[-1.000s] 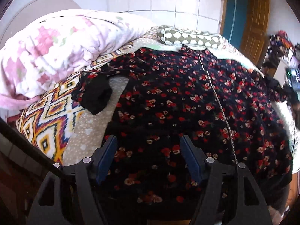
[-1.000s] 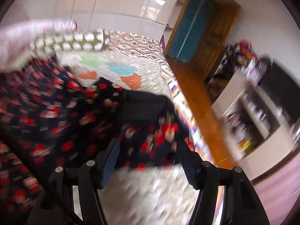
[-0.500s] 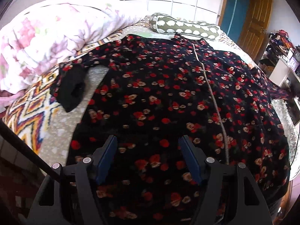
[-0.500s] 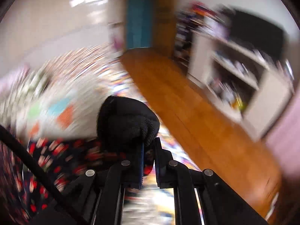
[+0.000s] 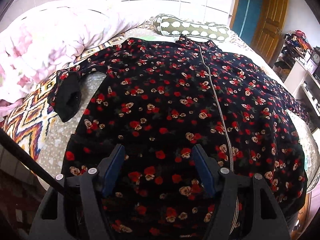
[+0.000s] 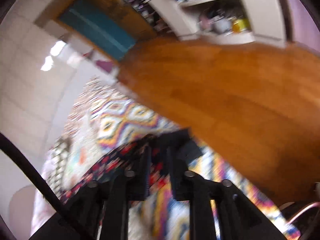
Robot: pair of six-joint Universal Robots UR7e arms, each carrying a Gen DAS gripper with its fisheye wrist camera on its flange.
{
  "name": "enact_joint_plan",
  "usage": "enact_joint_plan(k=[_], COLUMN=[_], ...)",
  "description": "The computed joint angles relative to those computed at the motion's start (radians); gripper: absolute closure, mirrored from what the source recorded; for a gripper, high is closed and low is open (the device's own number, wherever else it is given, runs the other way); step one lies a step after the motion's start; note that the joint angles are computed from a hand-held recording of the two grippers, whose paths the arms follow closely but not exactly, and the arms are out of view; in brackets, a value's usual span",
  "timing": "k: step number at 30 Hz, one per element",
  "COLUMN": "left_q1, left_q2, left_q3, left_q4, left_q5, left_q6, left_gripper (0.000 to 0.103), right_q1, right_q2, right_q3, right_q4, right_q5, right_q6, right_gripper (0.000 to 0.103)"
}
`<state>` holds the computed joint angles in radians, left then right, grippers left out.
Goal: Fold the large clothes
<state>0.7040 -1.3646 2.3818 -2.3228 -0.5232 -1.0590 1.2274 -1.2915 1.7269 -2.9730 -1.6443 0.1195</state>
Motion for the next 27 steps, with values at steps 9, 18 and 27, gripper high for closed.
enact_joint_plan(k=[9,18,27], left_q1=[-0.020,0.027,0.133], left_q2=[0.024,-0.004,0.085], left_q3=[-0.010,0.010,-0.004], left_q4=[0.044,-0.063,-0.648], left_q5=[0.010,0.032,0.091], left_q6=[-0.006,0.056,0.452], left_gripper=[0.034,0.034,0.034], right_q1=[0.006,0.094,0.423], right_q2=[0.083,0.204,0.359], right_q3=[0.007,-0.165,-0.287], right_q4=[0.021,0.036,-0.020], right_q5=[0.030,-0.186,-0.513], right_q6=[0.106,-0.001,-0.392], right_gripper=[0.049,0.095,0.095])
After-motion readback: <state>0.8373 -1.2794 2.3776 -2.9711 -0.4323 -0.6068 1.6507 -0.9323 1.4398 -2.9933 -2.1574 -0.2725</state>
